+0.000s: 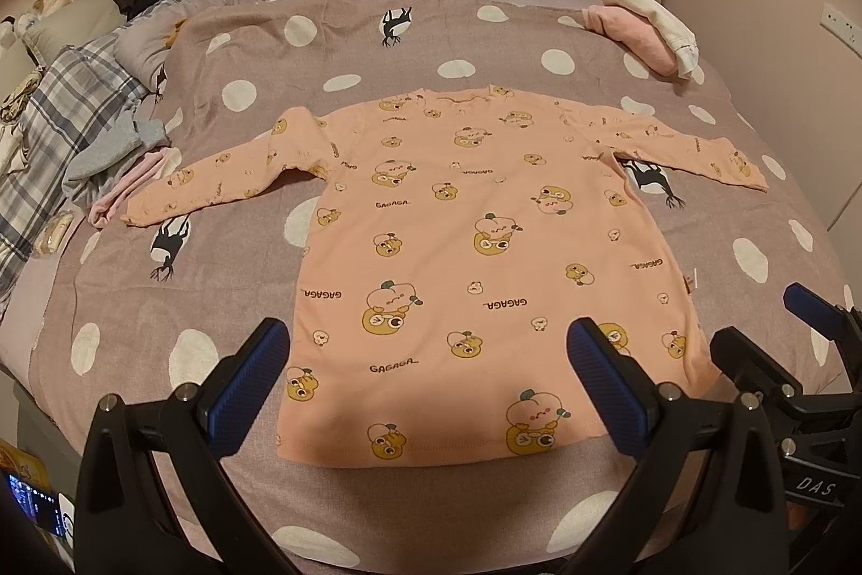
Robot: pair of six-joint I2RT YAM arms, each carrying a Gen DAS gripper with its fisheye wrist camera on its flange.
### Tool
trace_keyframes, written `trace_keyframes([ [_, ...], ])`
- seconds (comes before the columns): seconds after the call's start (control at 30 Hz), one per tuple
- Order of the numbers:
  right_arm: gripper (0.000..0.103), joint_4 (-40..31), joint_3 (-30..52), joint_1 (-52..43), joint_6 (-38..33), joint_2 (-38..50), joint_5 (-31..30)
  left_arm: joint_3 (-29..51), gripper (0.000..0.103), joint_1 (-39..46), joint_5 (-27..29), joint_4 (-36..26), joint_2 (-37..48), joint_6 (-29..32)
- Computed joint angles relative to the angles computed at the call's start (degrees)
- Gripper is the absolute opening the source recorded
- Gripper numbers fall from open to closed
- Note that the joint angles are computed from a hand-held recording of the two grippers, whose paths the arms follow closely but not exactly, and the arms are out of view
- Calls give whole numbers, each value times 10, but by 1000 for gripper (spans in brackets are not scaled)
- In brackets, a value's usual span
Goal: Fold small clothes
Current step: 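Grasp the cuff of one pink sleeve with the right tool and lift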
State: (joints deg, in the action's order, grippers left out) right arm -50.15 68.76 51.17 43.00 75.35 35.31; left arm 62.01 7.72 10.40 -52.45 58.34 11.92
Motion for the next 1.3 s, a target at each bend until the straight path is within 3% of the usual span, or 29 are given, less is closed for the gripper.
trace_keyframes([
  [0.4,102,94,-103,-76,2,-66,-114,10,103,57,55,-8,98,-11],
  [0.47,102,129,-133,-107,-1,-90,-157,20,103,76,105,-20,122,-6],
  [0.6,102,208,-208,-203,12,-140,-276,38,103,138,277,-68,187,12],
  [0.7,102,249,-257,-299,30,-172,-356,46,103,152,328,-89,223,6],
  [0.83,102,286,-297,-462,31,-205,-452,51,103,137,303,-78,224,-15],
  [0.93,102,291,-289,-550,11,-191,-479,50,103,123,287,-55,235,-26],
  [1.13,102,338,-234,-683,-23,-67,-499,63,103,96,257,-33,267,-45],
  [1.3,96,405,-184,-735,10,32,-533,80,103,85,240,-9,283,-86],
])
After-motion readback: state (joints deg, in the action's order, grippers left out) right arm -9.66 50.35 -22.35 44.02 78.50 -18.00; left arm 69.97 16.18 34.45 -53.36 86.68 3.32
